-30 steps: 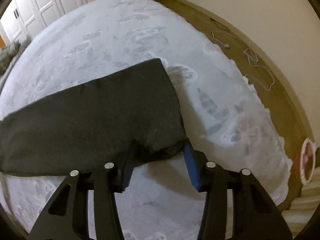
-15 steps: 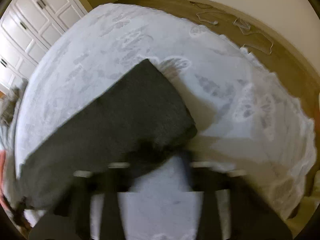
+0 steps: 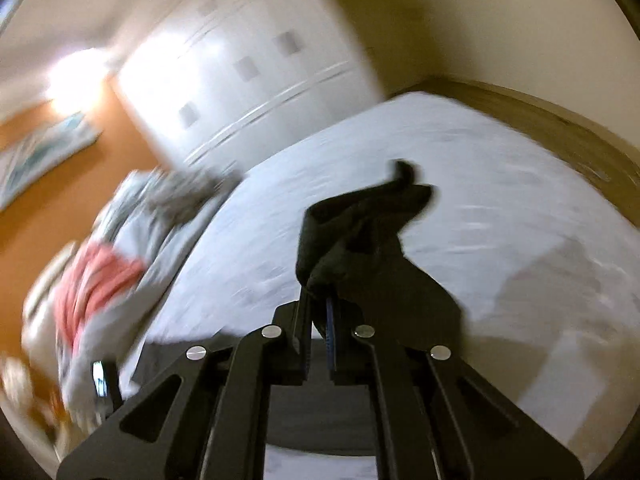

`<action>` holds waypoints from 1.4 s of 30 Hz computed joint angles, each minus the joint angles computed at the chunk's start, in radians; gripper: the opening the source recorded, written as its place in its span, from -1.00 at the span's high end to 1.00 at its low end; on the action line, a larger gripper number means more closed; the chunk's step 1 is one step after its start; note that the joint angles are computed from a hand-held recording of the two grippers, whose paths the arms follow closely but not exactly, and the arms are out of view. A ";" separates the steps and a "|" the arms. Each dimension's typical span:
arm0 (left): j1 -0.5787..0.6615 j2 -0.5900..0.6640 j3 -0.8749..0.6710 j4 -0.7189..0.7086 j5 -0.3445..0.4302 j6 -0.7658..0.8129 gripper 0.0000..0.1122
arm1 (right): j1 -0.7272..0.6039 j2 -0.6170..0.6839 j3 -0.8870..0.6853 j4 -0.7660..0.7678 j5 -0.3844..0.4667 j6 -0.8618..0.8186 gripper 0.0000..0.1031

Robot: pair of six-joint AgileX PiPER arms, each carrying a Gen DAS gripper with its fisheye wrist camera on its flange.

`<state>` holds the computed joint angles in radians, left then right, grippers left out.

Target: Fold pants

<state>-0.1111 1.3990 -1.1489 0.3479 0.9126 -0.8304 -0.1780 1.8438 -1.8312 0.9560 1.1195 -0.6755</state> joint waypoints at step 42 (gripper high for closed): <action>-0.396 0.044 -0.026 0.269 0.050 -0.071 -0.56 | 0.013 0.181 0.214 -0.204 -0.023 0.121 0.06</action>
